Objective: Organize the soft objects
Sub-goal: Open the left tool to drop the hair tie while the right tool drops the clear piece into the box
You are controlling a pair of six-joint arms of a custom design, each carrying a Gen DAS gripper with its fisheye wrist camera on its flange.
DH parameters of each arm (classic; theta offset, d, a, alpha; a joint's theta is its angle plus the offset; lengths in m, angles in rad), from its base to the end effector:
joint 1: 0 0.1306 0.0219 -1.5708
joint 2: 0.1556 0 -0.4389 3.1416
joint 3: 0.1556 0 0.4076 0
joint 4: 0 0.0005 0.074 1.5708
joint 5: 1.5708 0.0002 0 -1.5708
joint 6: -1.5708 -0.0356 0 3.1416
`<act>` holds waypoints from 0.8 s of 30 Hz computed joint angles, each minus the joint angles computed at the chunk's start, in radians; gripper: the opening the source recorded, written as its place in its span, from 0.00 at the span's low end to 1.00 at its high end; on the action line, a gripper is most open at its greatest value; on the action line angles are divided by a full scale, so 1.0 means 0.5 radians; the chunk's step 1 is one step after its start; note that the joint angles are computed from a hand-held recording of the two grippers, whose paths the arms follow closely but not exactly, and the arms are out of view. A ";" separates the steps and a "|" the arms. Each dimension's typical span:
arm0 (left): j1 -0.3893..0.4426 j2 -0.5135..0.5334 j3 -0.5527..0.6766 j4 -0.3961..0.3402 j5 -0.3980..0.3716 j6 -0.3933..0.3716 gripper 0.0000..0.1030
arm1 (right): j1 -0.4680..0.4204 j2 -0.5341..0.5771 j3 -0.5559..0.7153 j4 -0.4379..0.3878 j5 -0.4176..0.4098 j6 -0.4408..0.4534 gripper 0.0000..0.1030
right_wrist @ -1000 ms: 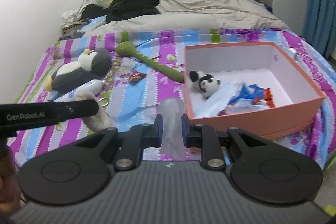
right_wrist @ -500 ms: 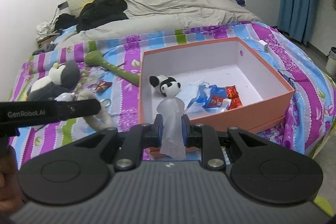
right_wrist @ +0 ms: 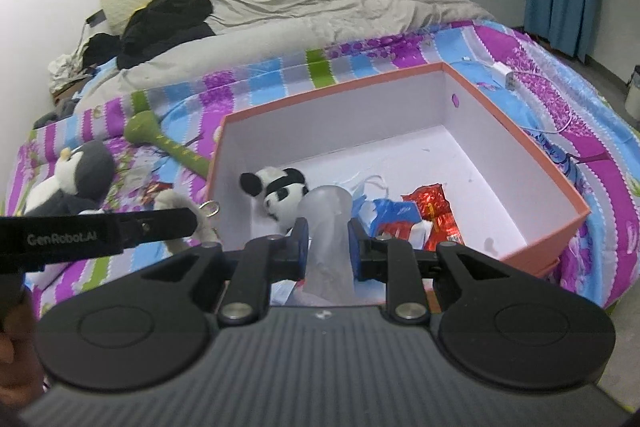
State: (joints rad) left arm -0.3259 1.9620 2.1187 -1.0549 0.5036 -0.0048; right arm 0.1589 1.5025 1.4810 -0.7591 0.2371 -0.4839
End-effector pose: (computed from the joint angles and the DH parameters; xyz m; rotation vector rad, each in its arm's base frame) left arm 0.6746 -0.2467 0.4867 0.6216 2.3841 -0.7603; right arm 0.5392 0.0774 0.4825 0.4894 2.2724 0.0435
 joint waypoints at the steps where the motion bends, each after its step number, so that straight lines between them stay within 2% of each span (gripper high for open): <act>1: -0.007 0.046 0.061 -0.030 -0.003 -0.005 0.10 | -0.018 0.025 0.016 -0.003 -0.015 0.002 0.25; 8: -0.060 0.337 0.453 -0.258 -0.015 -0.048 0.12 | -0.122 0.189 0.128 -0.083 -0.093 -0.035 0.34; 9: -0.068 0.378 0.517 -0.308 -0.025 -0.064 0.16 | -0.136 0.208 0.143 -0.105 -0.118 -0.051 0.35; 11: -0.087 0.439 0.614 -0.403 -0.045 -0.109 0.37 | -0.163 0.228 0.152 -0.129 -0.173 -0.070 0.36; 13: -0.097 0.432 0.588 -0.360 -0.058 -0.110 0.40 | -0.168 0.225 0.138 -0.120 -0.173 -0.041 0.35; 24: -0.082 0.207 0.301 -0.156 -0.062 -0.089 0.40 | -0.133 0.102 0.066 -0.065 -0.124 -0.031 0.34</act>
